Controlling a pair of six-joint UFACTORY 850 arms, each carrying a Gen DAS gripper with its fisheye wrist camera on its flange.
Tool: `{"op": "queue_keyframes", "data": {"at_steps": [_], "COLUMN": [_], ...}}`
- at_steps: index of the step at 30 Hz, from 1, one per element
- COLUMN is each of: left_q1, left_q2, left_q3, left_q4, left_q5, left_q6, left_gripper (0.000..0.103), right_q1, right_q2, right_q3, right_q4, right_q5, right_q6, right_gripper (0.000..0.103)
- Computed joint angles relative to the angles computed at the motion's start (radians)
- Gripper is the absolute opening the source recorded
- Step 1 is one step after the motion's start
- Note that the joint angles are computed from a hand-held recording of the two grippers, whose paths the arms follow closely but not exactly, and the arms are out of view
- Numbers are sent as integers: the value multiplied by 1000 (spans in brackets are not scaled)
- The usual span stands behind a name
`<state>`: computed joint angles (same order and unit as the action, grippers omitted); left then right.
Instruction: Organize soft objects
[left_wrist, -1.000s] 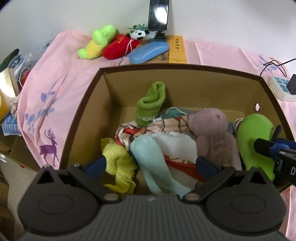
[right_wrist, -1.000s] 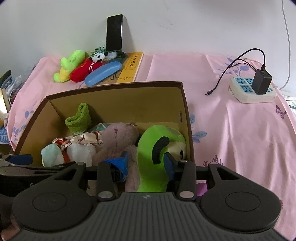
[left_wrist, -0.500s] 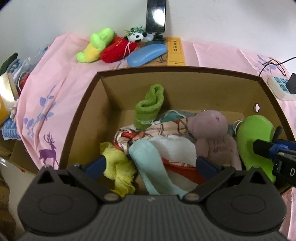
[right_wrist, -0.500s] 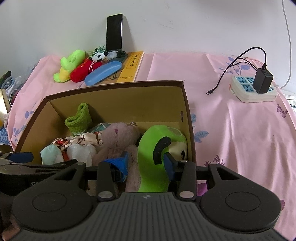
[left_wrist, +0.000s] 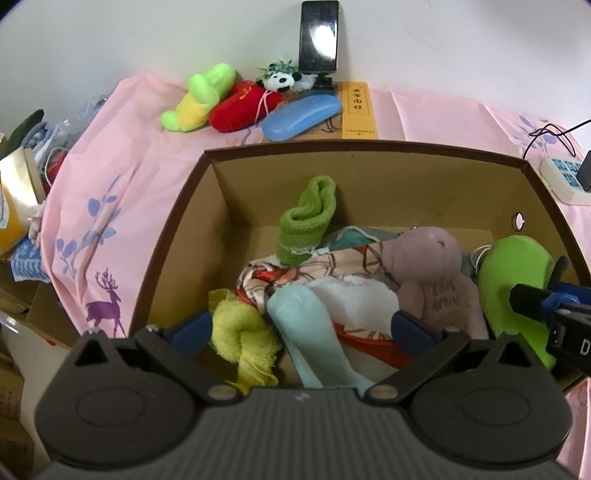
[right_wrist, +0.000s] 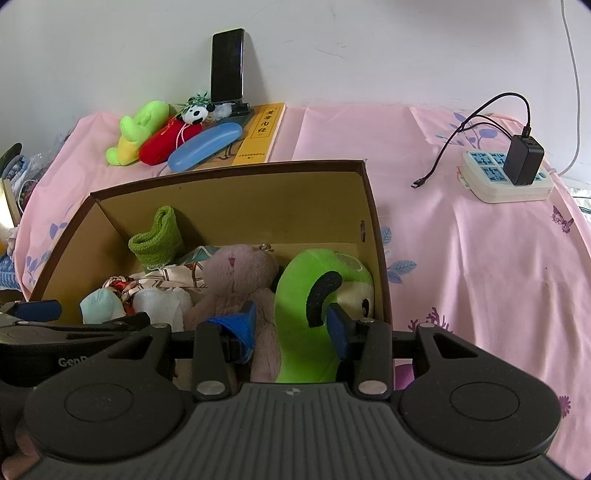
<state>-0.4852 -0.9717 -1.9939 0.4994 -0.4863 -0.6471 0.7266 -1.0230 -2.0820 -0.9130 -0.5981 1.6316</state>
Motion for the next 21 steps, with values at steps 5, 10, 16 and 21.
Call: {"op": "queue_keyframes", "data": {"at_steps": [5, 10, 16, 21], "left_q1": [-1, -1, -2, -2], "left_q2": [-2, -2, -5, -5], "left_q3": [-1, 0, -6, -5], "left_q4": [10, 6, -5, -9], "left_q5": [-4, -2, -6, -5], "left_q6": [-13, -4, 7, 9], "left_gripper": [103, 103, 103, 103], "right_q1": [1, 1, 1, 2], "right_q2": [0, 0, -1, -1], "right_q3": [0, 0, 0, 0], "right_q4": [-2, -4, -5, -7], "right_q5": [-1, -2, -2, -3], "right_q6": [0, 1, 4, 6], "right_gripper": [26, 26, 26, 26]}}
